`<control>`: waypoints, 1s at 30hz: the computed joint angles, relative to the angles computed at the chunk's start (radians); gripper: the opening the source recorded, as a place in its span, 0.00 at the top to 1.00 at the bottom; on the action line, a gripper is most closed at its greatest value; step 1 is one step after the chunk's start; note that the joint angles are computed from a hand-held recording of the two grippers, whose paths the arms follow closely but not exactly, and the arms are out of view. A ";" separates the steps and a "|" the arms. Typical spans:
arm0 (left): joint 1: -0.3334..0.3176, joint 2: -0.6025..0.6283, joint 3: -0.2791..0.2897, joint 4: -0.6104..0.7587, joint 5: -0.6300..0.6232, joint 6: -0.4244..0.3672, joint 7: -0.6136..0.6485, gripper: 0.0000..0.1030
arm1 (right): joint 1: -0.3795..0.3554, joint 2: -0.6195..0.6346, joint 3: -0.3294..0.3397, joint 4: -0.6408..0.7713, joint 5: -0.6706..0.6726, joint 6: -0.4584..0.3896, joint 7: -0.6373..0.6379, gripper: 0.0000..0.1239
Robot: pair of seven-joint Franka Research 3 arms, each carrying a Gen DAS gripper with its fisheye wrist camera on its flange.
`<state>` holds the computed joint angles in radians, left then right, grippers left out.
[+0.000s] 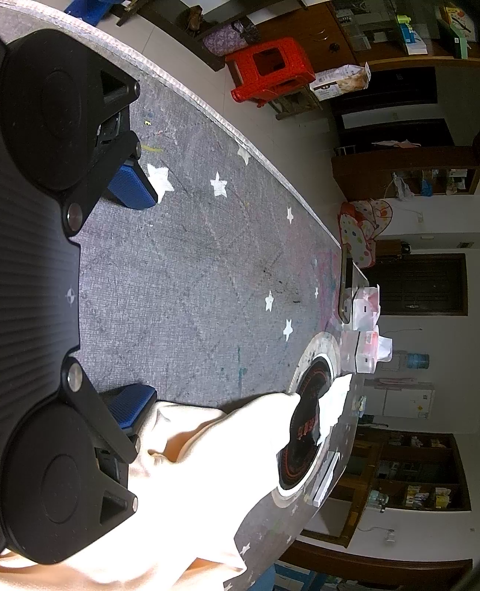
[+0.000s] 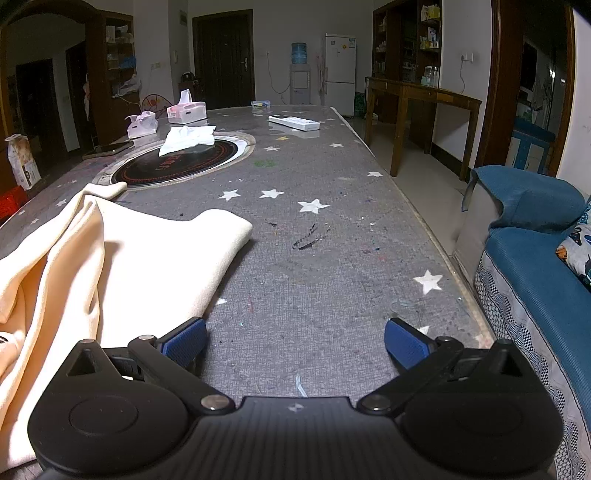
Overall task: Fold clothes
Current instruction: 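Move both grippers toward the crumpled cream shirt on the table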
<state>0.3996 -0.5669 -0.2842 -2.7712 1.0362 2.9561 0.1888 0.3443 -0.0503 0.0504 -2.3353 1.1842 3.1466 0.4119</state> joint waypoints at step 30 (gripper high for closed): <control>-0.294 -0.236 0.014 -0.102 -0.354 -0.252 0.129 0.00 | 0.091 -0.271 -0.092 -0.210 0.149 -0.096 -0.111 0.17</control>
<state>0.1060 -0.8029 -0.2702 -2.8727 0.6818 2.7040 0.3180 0.4356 -0.3216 -0.0415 -2.5451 1.3328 3.0501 0.3010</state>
